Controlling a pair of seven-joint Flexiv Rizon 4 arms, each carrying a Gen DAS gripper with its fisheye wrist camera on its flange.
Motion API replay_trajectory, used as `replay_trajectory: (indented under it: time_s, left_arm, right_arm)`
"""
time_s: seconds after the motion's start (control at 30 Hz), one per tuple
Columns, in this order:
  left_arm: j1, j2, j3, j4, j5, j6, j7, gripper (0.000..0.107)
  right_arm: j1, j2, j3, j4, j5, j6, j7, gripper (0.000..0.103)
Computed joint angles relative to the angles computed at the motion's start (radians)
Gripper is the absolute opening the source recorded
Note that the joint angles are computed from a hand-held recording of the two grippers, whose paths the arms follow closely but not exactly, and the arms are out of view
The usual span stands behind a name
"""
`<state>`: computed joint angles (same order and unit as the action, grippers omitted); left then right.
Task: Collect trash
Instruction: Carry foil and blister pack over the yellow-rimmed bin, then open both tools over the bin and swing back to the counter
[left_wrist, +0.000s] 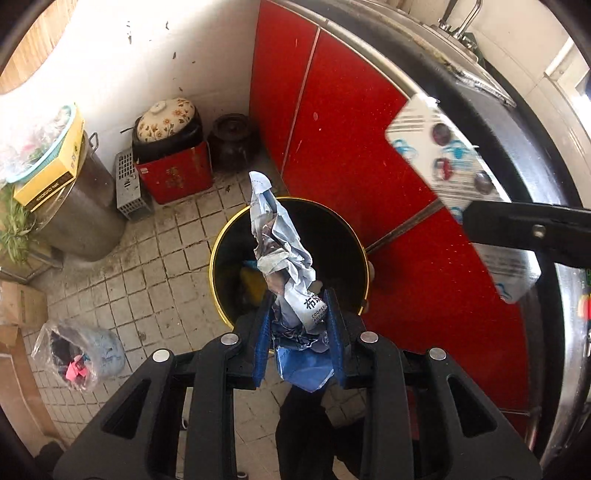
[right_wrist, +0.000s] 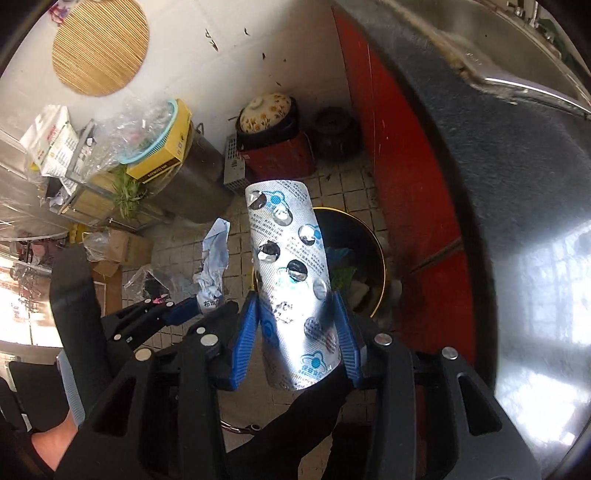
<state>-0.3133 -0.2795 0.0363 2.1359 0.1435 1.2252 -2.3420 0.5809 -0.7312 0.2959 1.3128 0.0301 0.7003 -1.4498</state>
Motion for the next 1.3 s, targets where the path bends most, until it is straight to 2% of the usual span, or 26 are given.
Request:
replay_trajectory:
  time_s: [0.1, 0.13, 0.17, 0.2, 0.23, 0.27, 0.43, 0.53, 0.7, 0.77, 0.97, 1.17, 1.3]
  left_arm:
    - [0.009, -0.022, 0.001, -0.005, 0.007, 0.019, 0.021, 0.027]
    - [0.019, -0.027, -0.006, 0.003, -0.007, 0.039, 0.038, 0.028]
    - [0.022, -0.031, -0.008, 0.003, -0.016, 0.035, 0.05, 0.041]
    - [0.027, -0.036, -0.007, 0.005, -0.025, 0.035, 0.062, 0.064]
    - [0.017, -0.034, 0.008, 0.003, -0.016, 0.031, 0.05, 0.072]
    - [0.006, -0.032, 0.024, 0.0, 0.0, 0.035, 0.032, 0.075]
    - [0.0, 0.001, 0.028, -0.008, 0.013, -0.016, 0.01, 0.075]
    - [-0.013, 0.034, 0.021, -0.038, 0.042, -0.067, -0.02, 0.077]
    - [-0.043, 0.059, -0.027, -0.174, 0.133, -0.175, -0.02, 0.09]
    - [-0.057, 0.037, -0.061, -0.257, 0.15, -0.201, 0.025, 0.092]
    - [-0.107, -0.129, -0.179, -0.547, 0.058, -0.214, 0.355, 0.093]
    - [-0.193, -0.345, -0.297, -0.882, -0.076, -0.271, 0.662, 0.093]
    - [-0.284, -0.468, -0.31, -1.088, -0.131, -0.352, 0.774, 0.093]
  right_arm:
    - [0.008, -0.03, -0.01, -0.025, -0.014, 0.0, -0.002, 0.048]
    - [0.011, -0.043, -0.009, -0.043, -0.018, -0.006, -0.008, 0.054]
    - [0.01, -0.056, -0.006, -0.062, -0.016, -0.017, -0.014, 0.056]
    - [0.008, -0.059, -0.006, -0.068, -0.016, -0.025, -0.02, 0.059]
    - [0.01, -0.06, -0.009, -0.071, -0.018, -0.023, -0.02, 0.066]
    - [0.008, -0.055, -0.008, -0.066, -0.016, -0.016, -0.026, 0.071]
    - [-0.022, 0.022, -0.006, 0.018, -0.002, 0.015, -0.032, 0.073]
    - [-0.061, 0.115, -0.006, 0.113, 0.021, 0.063, -0.022, 0.079]
    - [-0.139, 0.33, -0.042, 0.322, 0.017, 0.186, 0.031, 0.086]
    - [-0.168, 0.437, -0.079, 0.436, -0.026, 0.243, 0.096, 0.087]
    - [-0.304, 0.723, -0.144, 0.737, -0.143, 0.329, 0.331, 0.087]
    - [-0.492, 0.995, -0.156, 0.984, -0.269, 0.317, 0.555, 0.087]
    - [-0.593, 1.147, -0.158, 1.097, -0.275, 0.278, 0.647, 0.087]
